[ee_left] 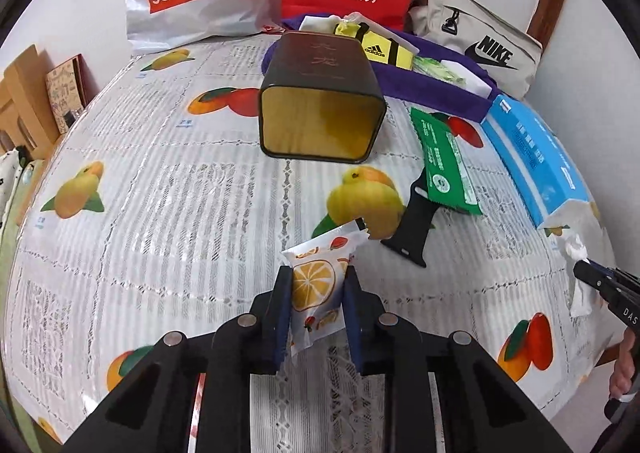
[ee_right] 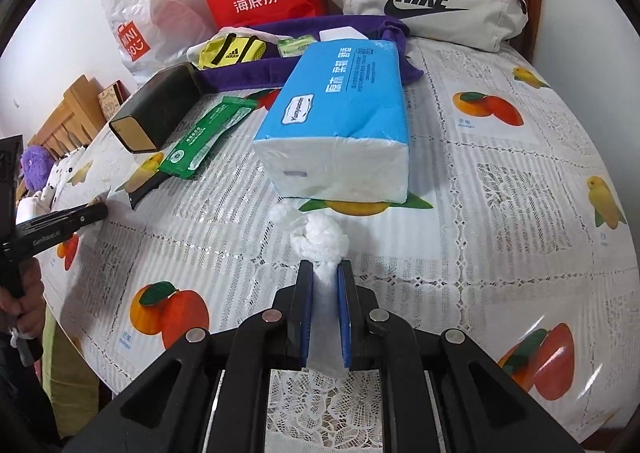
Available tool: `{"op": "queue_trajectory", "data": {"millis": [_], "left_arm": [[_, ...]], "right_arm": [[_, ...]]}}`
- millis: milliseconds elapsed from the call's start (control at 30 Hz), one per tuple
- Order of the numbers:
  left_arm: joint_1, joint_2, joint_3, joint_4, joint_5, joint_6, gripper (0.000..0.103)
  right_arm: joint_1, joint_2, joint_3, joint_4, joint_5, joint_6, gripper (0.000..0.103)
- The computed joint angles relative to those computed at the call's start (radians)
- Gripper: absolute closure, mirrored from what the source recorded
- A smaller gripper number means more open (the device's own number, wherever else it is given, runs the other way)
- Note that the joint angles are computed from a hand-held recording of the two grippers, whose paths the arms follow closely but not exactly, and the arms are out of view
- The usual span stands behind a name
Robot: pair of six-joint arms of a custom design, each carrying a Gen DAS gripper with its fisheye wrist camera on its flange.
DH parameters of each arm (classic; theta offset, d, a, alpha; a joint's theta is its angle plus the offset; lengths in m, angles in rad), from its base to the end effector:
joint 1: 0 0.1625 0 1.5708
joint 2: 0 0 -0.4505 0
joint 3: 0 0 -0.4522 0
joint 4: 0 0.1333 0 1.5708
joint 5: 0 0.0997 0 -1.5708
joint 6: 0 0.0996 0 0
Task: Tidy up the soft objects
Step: 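Grasp the orange-print sachet with the left gripper while the right lifts the white cloth, then carry the white cloth and orange sachet toward the purple towel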
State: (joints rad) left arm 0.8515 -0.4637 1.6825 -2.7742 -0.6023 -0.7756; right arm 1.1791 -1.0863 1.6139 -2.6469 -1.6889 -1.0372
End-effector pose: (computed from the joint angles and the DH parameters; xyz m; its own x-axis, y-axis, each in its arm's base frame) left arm -0.2713 -0.6366 -0.1184 -0.7596 -0.2533 -0.5991 0.1778 0.8051 -0.5659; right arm -0.1691 -0.7278 0.3011 -0.7354 -0.4573 0.5001 -0.6043 0.7764 -0.1786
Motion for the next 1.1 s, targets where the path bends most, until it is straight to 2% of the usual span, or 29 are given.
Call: {"op": "queue_trajectory", "data": {"millis": [267,467,767,900,1100], "left_arm": [[0.009,-0.008,-0.011,-0.019,-0.020,0.021,0.080],[0.004,-0.027,-0.011,-0.057,-0.024,0.061,0.080],[-0.004,-0.044,-0.059,-0.041,0.015,0.118,0.080],[-0.008,-0.045,-0.092,-0.034,0.050,0.149,0.080],[-0.001,-0.034,-0.151,-0.061,0.063,0.216,0.080]], "right_arm": [[0.018,-0.008,-0.013,0.016,-0.011,0.018,0.091],[0.037,-0.026,-0.022,0.052,0.020,0.014,0.091],[0.069,-0.025,-0.070,0.099,0.067,0.039,0.091],[0.084,-0.005,-0.111,0.119,0.077,0.050,0.091],[0.117,0.042,-0.185,0.130,0.075,0.046,0.091]]}}
